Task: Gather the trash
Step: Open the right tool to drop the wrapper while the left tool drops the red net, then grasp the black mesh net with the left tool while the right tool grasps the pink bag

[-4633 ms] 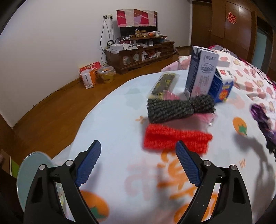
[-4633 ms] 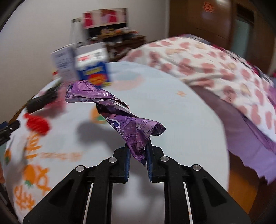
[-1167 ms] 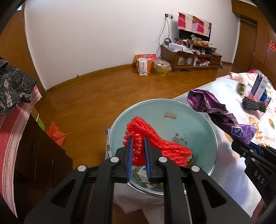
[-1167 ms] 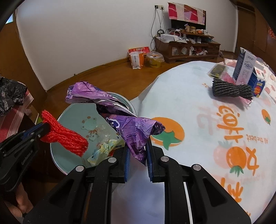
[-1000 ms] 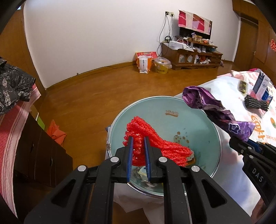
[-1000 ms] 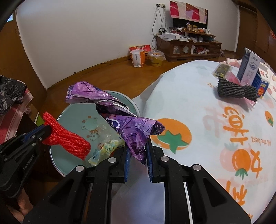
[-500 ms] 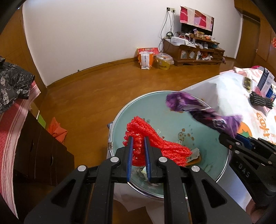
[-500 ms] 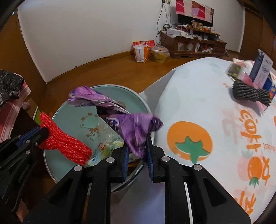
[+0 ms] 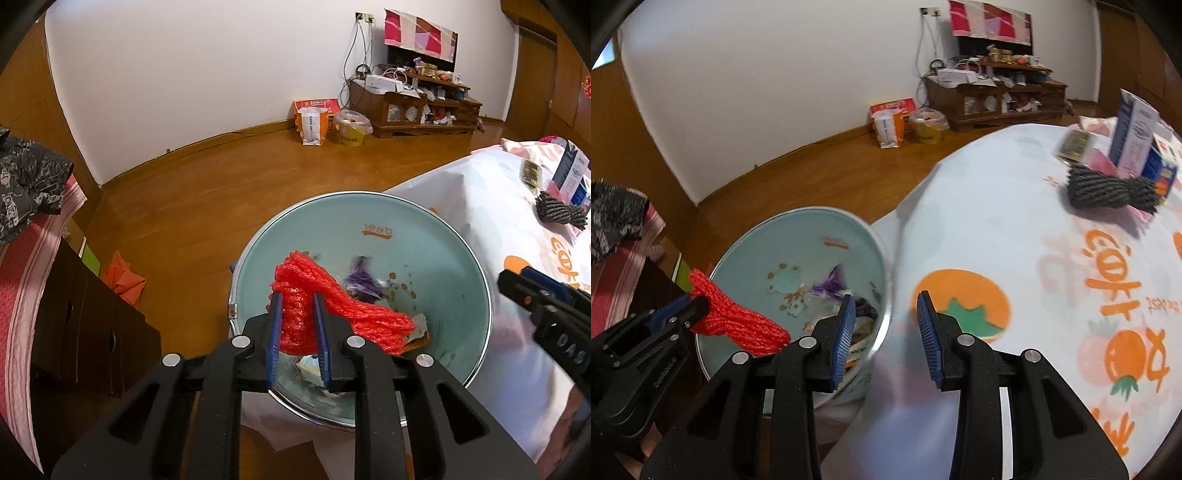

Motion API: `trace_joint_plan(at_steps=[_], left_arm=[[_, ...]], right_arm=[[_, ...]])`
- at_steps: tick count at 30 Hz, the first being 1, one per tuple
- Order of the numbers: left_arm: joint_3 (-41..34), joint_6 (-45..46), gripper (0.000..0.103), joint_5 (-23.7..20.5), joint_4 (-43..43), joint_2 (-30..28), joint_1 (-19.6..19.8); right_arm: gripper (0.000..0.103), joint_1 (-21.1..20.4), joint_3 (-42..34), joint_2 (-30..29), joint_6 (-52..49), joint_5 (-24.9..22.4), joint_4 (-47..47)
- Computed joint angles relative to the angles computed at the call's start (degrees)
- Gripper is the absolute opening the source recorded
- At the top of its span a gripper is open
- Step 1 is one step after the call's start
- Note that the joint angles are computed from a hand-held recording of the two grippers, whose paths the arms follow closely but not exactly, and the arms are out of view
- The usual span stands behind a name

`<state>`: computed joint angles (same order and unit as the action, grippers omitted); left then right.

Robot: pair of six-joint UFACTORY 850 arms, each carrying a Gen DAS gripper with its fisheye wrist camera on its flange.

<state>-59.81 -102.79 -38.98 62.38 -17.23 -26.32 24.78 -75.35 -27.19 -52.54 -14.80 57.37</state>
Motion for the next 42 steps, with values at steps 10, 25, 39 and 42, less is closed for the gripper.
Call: trace_joint_plan(at_steps=[10,25,39,42], left_arm=[[-1.35,1.22,0.057,-3.10,-0.86,-0.90,-0.71],[-7.92,6.76,0.065,0.81,1.60,-5.06,-3.67],[-31.51,25.50,0.064,10.24,-5.89,-20.91,-4.60],[-39.39,32.30,0.063,12.26,-11.65,-25.85,-4.01]], right_arm=[[0.036,-1.62,2.93,2.43,-2.13,0.97,3.69],[0.037,-8.89,5.54,4.44,8.45,5.57,-4.88],[0.037,-18.85,3.79,3.71,21.12,5.92,-20.10],[0.037,-20.47,3.02,3.18,19.25,5.43,-18.69]])
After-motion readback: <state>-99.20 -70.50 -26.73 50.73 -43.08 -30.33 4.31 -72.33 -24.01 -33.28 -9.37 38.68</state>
